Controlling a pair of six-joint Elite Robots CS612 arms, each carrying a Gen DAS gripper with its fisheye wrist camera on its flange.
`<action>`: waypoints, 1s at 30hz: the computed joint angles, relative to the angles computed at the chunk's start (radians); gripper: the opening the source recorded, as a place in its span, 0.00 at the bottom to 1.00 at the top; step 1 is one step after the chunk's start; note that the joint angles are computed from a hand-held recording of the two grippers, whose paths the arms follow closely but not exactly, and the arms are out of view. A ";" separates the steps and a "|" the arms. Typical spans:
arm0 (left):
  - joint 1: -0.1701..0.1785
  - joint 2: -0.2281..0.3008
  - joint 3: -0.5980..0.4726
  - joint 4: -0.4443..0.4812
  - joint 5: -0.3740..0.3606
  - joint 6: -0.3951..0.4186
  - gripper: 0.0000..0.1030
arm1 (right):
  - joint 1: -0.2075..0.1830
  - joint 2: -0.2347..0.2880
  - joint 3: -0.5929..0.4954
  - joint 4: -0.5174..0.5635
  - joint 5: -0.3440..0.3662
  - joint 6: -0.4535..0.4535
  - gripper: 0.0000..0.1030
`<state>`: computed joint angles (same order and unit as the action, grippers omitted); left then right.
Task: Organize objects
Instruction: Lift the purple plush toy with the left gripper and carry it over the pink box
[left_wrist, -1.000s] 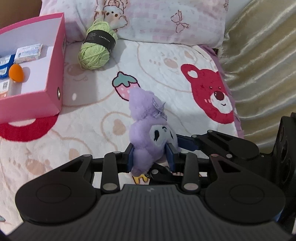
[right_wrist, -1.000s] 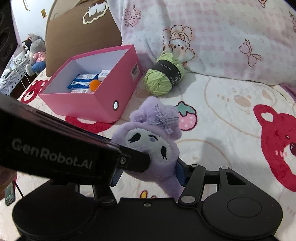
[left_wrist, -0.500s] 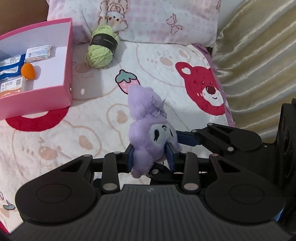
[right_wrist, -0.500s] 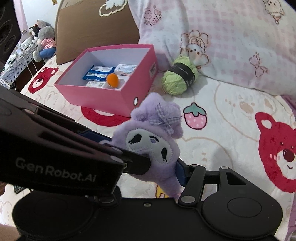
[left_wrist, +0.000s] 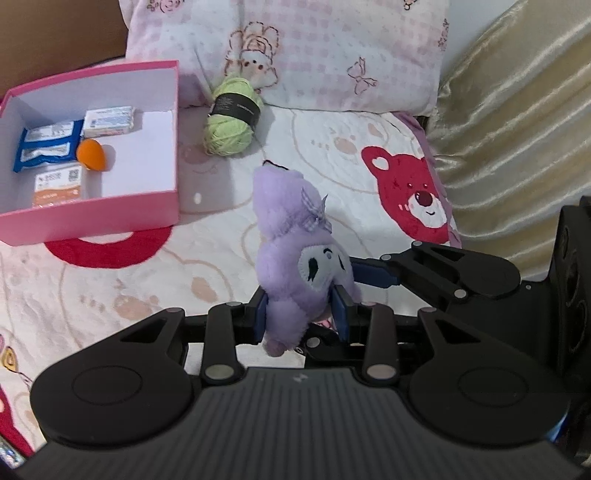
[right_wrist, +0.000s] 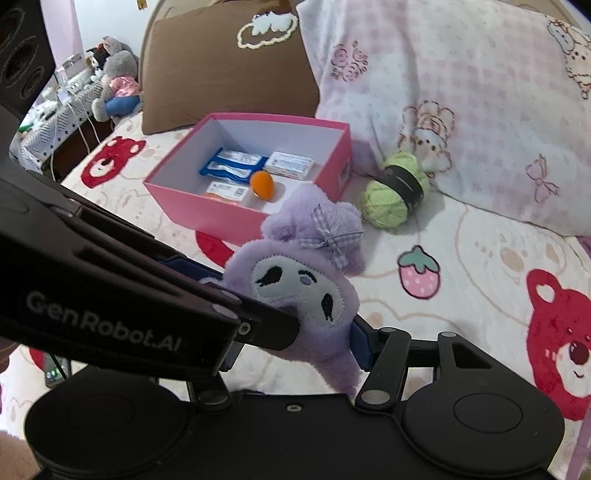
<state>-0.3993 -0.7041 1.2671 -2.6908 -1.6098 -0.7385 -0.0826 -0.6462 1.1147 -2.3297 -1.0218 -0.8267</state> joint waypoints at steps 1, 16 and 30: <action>0.002 -0.004 -0.001 0.014 0.003 0.006 0.33 | 0.001 0.000 -0.001 0.001 0.007 -0.004 0.60; 0.044 -0.054 0.043 -0.019 0.086 -0.004 0.34 | 0.034 0.035 -0.069 -0.013 0.167 -0.030 0.59; 0.118 0.003 -0.026 0.031 0.083 -0.053 0.34 | 0.100 0.217 -0.428 0.309 0.173 -0.076 0.58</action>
